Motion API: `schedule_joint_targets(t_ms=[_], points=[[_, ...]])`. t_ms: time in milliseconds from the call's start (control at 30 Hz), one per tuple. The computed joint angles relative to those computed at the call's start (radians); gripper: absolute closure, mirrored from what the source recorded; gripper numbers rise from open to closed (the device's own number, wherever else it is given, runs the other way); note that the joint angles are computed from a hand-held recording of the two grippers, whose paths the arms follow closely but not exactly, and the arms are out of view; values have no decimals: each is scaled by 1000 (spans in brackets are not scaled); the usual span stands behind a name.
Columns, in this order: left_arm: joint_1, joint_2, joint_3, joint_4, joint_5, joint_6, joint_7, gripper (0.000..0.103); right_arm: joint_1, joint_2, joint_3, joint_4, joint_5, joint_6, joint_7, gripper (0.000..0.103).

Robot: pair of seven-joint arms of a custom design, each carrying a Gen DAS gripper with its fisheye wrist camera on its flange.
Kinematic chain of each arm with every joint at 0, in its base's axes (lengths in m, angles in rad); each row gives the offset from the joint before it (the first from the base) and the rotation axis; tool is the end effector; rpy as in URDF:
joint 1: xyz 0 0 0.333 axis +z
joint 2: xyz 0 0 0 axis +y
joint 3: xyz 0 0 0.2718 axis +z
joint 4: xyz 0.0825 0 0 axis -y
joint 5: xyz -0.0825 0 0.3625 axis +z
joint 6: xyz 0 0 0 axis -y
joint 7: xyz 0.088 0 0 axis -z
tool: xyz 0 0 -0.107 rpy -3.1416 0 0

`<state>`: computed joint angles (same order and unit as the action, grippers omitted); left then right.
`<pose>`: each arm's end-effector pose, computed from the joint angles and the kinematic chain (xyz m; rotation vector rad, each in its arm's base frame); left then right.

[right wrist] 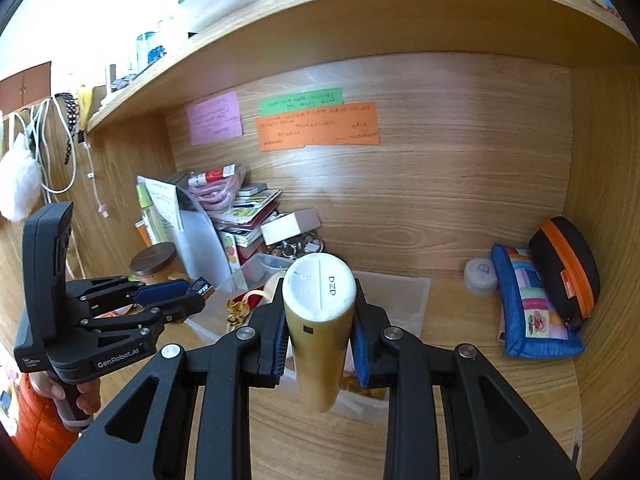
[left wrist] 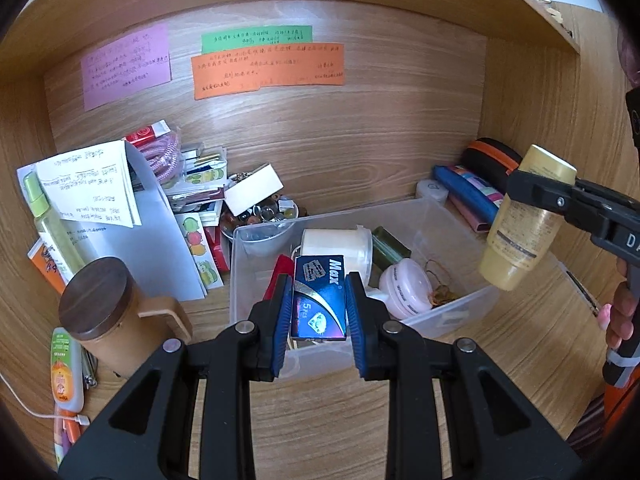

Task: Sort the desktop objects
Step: 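Carry card box with left gripper over bin while right gripper carries sunscreen tube there, then lower sunscreen tube into bin and open right gripper while left gripper releases card box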

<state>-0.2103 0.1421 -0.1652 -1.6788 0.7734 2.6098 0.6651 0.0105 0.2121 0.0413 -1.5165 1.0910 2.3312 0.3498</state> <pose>0.5809 -0.2383 0.5632 -1.6513 1.6102 -0.8149 0.6419 0.0456 0.5768 -1.8564 0.8421 -0.3719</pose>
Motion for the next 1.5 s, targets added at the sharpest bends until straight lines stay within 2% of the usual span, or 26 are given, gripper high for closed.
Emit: schedule_joint_targets(t_ms=[433,700,967,1167,1300,1367,1500], points=[[8,146,7,132,-130,-2,131,77,5,146,27,158,-124,45,107,79],[6,210,11,193,-191,-2,189,77,-2,223,43,236,-213,31,168,79],[-3,241,18,216,-208,-4,221,77,17,290,52,302,-306,12,206,79],[10,264,7,236,-254,-10,263,77,37,336,55,352,-375,37,221,79],[-9,276,21,251,-232,-27,257,77,50,376,50,399,-423,41,256,79],[-12,277,23,252,-228,-31,254,76,55,378,52,390,-432,73,266,79],[-16,273,25,247,-218,-29,247,71,53,379,66,385,-434,84,259,78]])
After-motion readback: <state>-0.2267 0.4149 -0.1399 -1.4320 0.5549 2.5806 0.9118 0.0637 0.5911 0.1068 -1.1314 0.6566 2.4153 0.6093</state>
